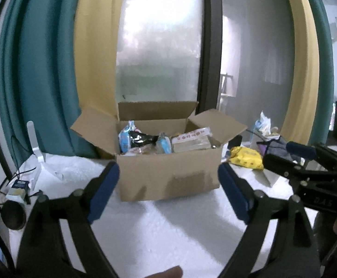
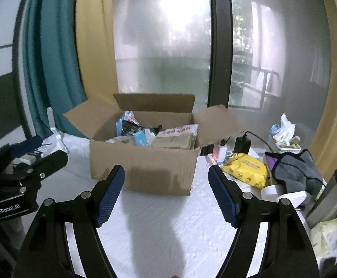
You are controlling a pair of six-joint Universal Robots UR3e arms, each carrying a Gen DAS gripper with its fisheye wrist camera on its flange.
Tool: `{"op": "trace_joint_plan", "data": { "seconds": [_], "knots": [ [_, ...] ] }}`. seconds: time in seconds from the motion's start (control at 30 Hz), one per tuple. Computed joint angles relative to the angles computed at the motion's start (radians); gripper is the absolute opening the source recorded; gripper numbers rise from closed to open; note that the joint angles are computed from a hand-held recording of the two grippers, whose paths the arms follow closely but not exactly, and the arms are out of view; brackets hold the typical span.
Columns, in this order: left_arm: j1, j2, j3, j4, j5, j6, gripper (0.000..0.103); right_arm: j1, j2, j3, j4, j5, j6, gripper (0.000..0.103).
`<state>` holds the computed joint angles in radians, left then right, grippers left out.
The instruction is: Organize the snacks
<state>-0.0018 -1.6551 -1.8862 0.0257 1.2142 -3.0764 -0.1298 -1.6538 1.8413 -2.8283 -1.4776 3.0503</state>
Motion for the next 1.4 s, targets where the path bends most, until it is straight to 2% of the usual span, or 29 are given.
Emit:
{"op": "trace_joint_plan", "data": {
  "seconds": [0.17, 0.33, 0.4, 0.47, 0.63, 0.77, 0.93, 1.13, 1.4],
  "knots": [
    [0.018, 0.137, -0.142, 0.065, -0.016, -0.025, 0.092, -0.010, -0.126, 0.085, -0.010, 0.014, 0.013, 0.078],
    [0.014, 0.263, -0.320, 0.218, 0.026, -0.027, 0.092, -0.008, -0.253, 0.179, -0.023, 0.012, 0.019, 0.078],
    [0.014, 0.320, -0.382, 0.242, 0.037, -0.017, 0.092, -0.019, -0.307, 0.215, -0.015, 0.032, 0.016, 0.079],
    [0.031, 0.378, -0.425, 0.234, 0.017, -0.021, 0.092, -0.040, -0.374, 0.258, 0.003, 0.065, 0.007, 0.079],
    [0.085, 0.540, -0.522, 0.215, -0.041, -0.028, 0.092, -0.043, -0.500, 0.335, 0.007, 0.059, -0.012, 0.080],
    [0.095, 0.607, -0.533, 0.212, -0.049, -0.030, 0.092, -0.076, -0.620, 0.375, 0.040, 0.088, 0.000, 0.082],
    [0.136, 0.700, -0.546, 0.173, -0.118, -0.035, 0.093, -0.102, -0.716, 0.392, 0.062, 0.093, 0.023, 0.084],
    [0.166, 0.747, -0.557, 0.146, -0.168, -0.034, 0.093, -0.078, -0.734, 0.392, 0.063, 0.065, 0.037, 0.084],
    [0.164, 0.727, -0.555, 0.159, -0.150, -0.048, 0.093, -0.023, -0.705, 0.381, 0.044, 0.014, 0.042, 0.084]
  ]
}}
